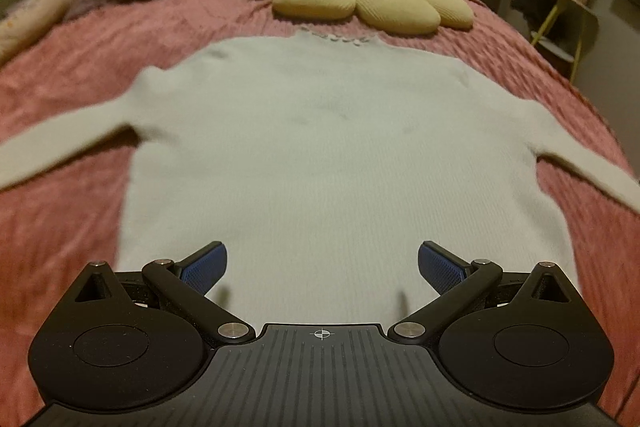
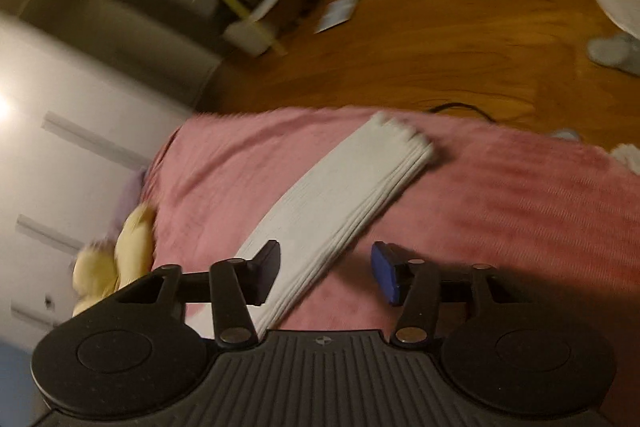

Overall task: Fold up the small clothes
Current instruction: 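Grasp the cuff of one sweater sleeve with the right tool, then fold the held sleeve across the sweater body with the right tool, release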

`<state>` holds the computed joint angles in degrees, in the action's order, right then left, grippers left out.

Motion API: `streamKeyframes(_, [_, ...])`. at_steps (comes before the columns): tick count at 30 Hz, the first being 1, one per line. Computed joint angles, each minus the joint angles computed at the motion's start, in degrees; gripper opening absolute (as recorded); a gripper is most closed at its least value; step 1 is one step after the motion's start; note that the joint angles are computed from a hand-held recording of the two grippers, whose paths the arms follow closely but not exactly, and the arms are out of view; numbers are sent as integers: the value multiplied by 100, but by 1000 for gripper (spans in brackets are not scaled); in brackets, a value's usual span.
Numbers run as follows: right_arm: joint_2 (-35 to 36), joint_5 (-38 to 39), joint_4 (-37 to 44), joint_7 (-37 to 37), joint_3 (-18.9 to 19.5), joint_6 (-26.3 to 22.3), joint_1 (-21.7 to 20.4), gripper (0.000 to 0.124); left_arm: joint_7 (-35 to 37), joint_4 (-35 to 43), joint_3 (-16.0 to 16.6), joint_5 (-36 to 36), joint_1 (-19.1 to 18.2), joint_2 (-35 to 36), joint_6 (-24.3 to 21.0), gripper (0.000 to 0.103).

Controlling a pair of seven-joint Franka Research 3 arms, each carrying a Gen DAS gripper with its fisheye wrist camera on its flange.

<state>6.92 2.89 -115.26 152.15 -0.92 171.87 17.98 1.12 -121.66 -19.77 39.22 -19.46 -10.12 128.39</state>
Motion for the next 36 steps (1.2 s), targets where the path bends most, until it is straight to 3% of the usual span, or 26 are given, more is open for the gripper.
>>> streamKeyframes(4, [235,182,109,102,-81,149,-3,38,60,-52,91,-103,42,80,323,103])
streamKeyframes(6, [344,26,212,198,-224,140,92,28,121,-58,101,-99,57,105,365,103])
streamKeyframes(8, [480,-149,380,193,-335,8,169,8,171,-93,128,-137,73,95,447,103])
streamKeyframes(9, [543,-283,559,179,-391,-229,220,7,164,-144,143,-151,87,61,520,103])
streamKeyframes(14, [802,-2244,1512,505,-847,-1146,778,6,104,-364,181,-144,221,-153,851,103])
streamKeyframes(17, [1047,-3376,2178,153,-755,-1090,1070,6,10,-443,158,24,331,-301,1021,103])
streamKeyframes(19, [1323,-3653,2656,-667,-464,-769,1174,6,-65,-490,163,153,425,-390,1207,103])
streamKeyframes(22, [1815,-3201,3292,-2367,233,-514,1167,6,-238,-539,163,342,579,-466,1518,103])
streamKeyframes(24, [2168,-3021,3714,-3210,539,-681,1292,8,-377,-619,210,449,697,-509,1928,103])
streamKeyframes(26, [2573,-2754,4248,-4066,854,-1316,1414,35,-240,-674,337,308,753,-467,2418,103])
streamKeyframes(27, [2684,-2629,4374,-4279,895,-1507,1473,36,-115,-680,400,178,772,-415,2646,103])
streamKeyframes(29, [2610,-2374,4163,-4340,864,-1514,1546,36,-31,-665,461,0,860,-256,3118,103])
streamKeyframes(32, [2035,-2001,3258,-3955,599,-1038,1601,36,250,-438,589,-508,893,283,3896,103])
streamKeyframes(36, [1263,-1671,2140,-3461,110,-607,1757,38,1621,156,655,-1912,737,1203,4559,101])
